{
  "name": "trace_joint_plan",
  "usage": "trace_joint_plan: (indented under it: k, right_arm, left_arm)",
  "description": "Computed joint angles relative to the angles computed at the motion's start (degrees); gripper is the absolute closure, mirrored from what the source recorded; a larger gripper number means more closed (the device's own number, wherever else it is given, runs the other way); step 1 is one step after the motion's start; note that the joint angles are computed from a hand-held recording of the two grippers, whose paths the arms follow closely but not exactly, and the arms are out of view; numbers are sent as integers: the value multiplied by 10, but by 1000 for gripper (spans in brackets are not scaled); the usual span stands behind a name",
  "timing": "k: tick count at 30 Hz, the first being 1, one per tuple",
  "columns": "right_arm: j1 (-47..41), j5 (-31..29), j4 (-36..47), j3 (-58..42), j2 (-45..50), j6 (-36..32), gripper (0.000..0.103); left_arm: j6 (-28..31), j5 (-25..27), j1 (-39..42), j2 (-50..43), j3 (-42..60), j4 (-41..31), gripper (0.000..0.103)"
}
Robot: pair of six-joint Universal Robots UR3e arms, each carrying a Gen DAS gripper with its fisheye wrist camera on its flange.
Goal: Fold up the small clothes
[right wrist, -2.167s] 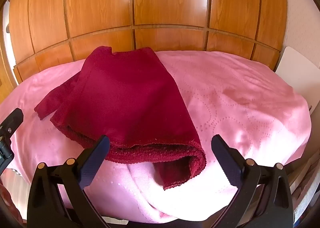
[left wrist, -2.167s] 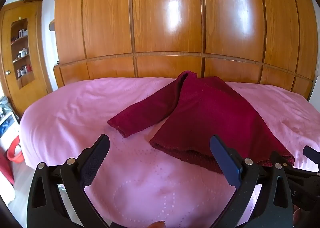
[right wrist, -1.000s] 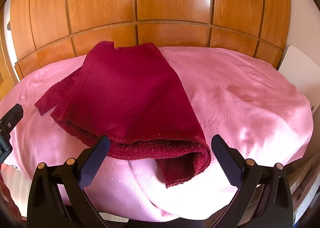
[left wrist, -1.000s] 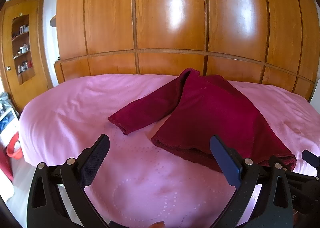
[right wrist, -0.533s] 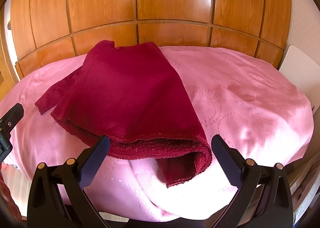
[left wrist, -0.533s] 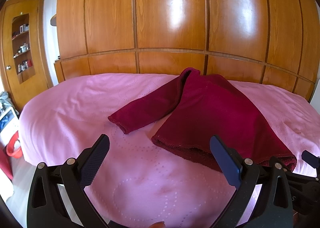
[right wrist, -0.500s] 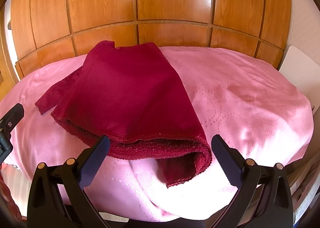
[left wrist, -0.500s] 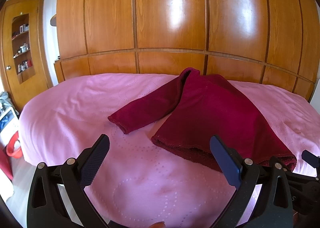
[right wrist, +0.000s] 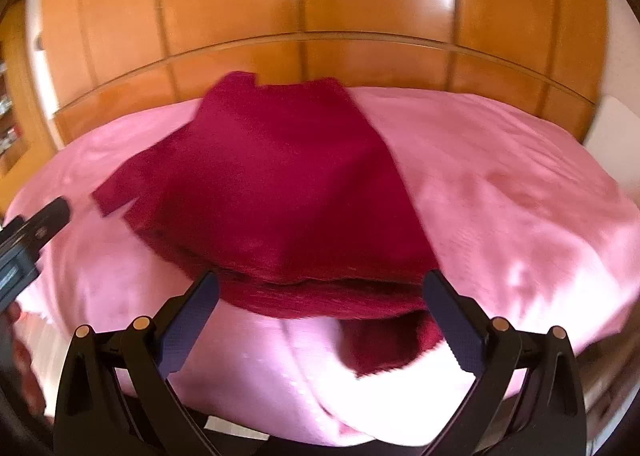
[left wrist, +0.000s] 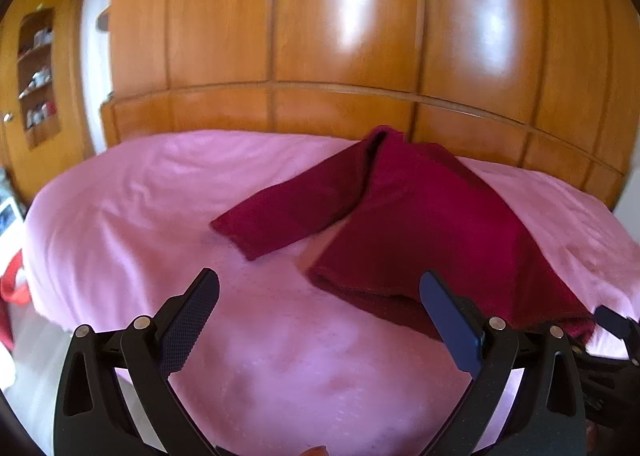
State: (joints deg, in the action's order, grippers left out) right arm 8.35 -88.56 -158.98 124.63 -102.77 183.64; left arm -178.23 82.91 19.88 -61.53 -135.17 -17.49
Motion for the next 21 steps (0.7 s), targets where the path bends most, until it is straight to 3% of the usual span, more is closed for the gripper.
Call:
trace_joint_plan:
  k: [4,7,12,18,19,21]
  right_arm:
    - [5,59,-13,-13,22,-56,3]
    - [32,78,-22,-56,75,-92,11]
    - [112,52,-20,-203,225,-139,23]
    - [192,-12,64,-462,433,-191,24]
    - [197,-6,95,-505,462,-200,27]
    - [211,-30,154,-594,526,-225,53]
  left_arm:
    - [14,4,38,-25,20,-17,3]
    - [25,-21,99,-34,33,-42,3]
    - [44,-91,222,-33,41,-84,4]
    - [47,-100,257,-43,40,-90,4]
    - [51,-99,259,-49,37,-89,4]
    - [54,-91,248,-61,37,-83,4]
